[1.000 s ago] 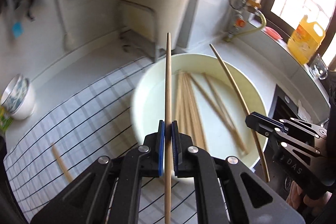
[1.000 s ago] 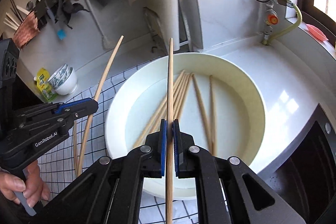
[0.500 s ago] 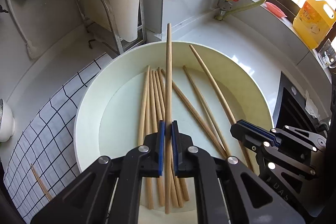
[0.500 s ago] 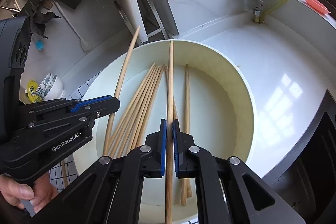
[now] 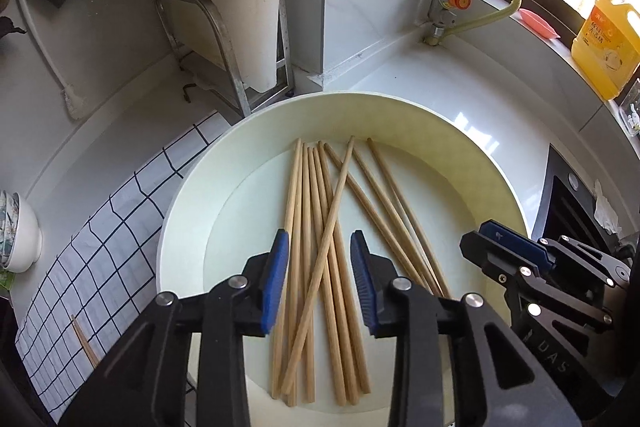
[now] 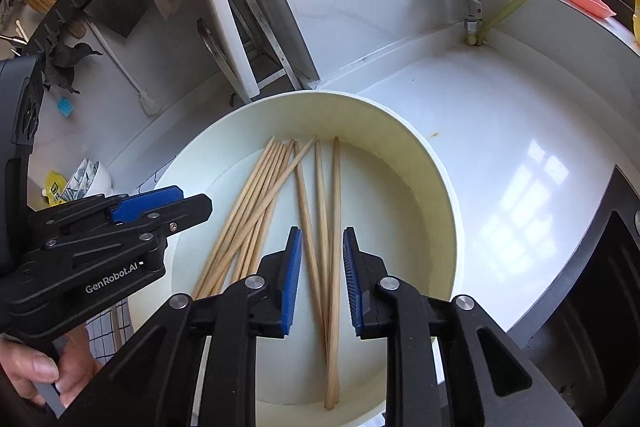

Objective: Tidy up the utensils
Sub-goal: 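Open both grippers to drop the chopsticks into the basin, then move both open grippers back over the last chopsticks on the cloth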

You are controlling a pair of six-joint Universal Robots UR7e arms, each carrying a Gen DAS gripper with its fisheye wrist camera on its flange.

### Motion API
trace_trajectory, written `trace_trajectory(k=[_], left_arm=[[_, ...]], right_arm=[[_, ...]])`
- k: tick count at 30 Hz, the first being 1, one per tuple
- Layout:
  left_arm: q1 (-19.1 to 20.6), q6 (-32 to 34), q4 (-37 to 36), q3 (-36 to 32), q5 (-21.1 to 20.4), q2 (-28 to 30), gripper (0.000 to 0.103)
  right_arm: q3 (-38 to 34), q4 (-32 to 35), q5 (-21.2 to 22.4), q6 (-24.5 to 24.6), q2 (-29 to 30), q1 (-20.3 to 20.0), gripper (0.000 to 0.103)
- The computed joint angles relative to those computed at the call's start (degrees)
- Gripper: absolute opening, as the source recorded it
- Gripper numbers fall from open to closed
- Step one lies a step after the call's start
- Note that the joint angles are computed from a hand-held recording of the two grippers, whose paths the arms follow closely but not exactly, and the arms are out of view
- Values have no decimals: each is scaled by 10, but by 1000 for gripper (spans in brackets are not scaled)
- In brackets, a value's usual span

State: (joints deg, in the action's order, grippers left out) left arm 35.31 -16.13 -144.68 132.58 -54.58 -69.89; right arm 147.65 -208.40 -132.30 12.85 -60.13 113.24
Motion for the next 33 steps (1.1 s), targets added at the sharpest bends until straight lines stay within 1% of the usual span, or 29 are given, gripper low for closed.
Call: trace_trajectory(k=[1,2,3,5,9,12,17,22,26,29,31,33], left_arm=[[-1,-3,3,3,2,-8,35],[-2,-6,6,5,3,-14,39],[-5,-9,10,9,6,-20,44],[-8,-19,20,16,9,-37,49],[-14,-33,43,30,6,-73,49],[-18,-47,64,42,4,-101,50],[-30,-65,100,58,2,-149,50],[-39,-78,137,72,10,-204,56],[-44,-88,172,81,16,-248,60],[-43,-100,200,85,18,-280,62],[-43,-107,219,88,21,-301,64],[-38,-111,242,88,21,-320,65]], right_arm=[[1,2,-2,3,-2,3,21],[2,3,-4,6,-2,7,23],[4,4,-6,8,-3,9,27],[6,4,-9,14,-3,16,30],[7,21,-10,28,-6,33,30],[6,38,-18,45,-7,55,31],[-1,66,-37,74,-4,90,37],[-9,87,-51,99,4,123,40],[-20,108,-51,111,14,144,43],[-33,126,-49,117,26,156,45],[-41,130,-48,121,35,164,46],[-48,133,-45,124,43,172,47]])
